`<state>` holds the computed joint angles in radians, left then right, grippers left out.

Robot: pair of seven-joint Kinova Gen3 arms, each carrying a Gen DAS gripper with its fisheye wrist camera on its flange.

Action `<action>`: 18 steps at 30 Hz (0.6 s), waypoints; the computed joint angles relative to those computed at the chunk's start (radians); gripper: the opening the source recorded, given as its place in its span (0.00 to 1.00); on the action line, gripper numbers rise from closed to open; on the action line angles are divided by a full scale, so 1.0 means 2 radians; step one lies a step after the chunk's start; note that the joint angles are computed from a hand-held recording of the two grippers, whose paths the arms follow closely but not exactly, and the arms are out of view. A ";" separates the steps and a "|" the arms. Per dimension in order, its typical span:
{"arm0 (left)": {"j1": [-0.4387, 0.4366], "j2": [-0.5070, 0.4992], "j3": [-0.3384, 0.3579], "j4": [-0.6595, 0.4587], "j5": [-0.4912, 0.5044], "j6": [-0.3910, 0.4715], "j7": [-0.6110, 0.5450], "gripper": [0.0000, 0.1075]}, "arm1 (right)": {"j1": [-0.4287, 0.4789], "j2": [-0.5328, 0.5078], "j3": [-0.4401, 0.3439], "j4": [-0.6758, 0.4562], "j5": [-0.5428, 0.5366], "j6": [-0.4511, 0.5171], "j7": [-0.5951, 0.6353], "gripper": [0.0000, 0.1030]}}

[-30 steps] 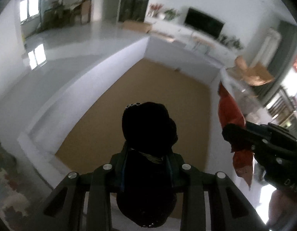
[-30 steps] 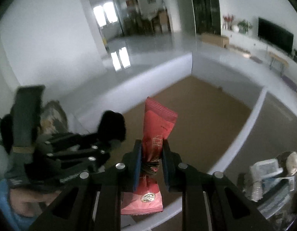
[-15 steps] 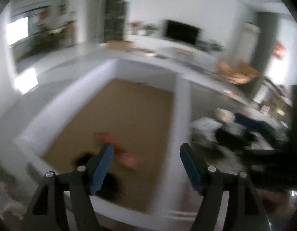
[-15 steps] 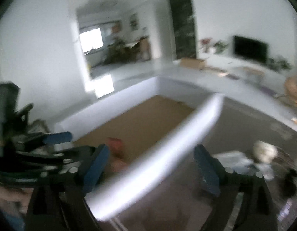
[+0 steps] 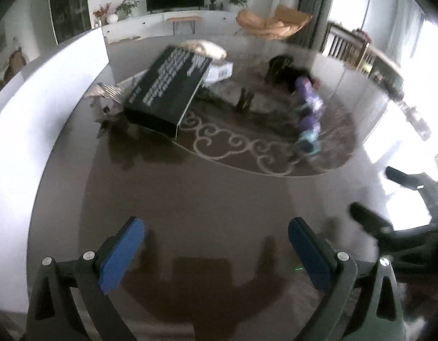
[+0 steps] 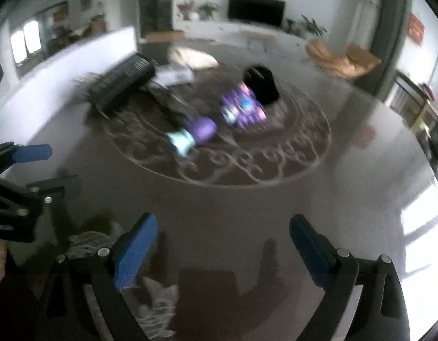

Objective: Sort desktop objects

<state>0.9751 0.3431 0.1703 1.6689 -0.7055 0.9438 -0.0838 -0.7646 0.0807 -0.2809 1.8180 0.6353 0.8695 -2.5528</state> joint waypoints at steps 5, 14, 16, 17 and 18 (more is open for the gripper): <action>0.007 0.007 -0.008 0.001 -0.026 0.015 0.016 0.96 | 0.005 0.017 0.012 -0.005 -0.002 -0.028 -0.010 0.93; -0.033 0.010 -0.017 0.000 -0.026 -0.018 -0.020 0.96 | 0.007 0.023 0.024 0.002 -0.014 -0.045 -0.016 1.00; -0.031 0.009 -0.018 0.000 -0.026 -0.017 -0.019 0.96 | 0.006 0.023 0.024 0.002 -0.014 -0.045 -0.016 1.00; -0.030 0.009 -0.018 -0.001 -0.025 -0.016 -0.019 0.96 | 0.006 0.023 0.024 0.002 -0.014 -0.044 -0.017 1.00; -0.030 0.009 -0.019 -0.001 -0.025 -0.016 -0.020 0.96 | 0.006 0.024 0.024 0.001 -0.013 -0.044 -0.017 1.00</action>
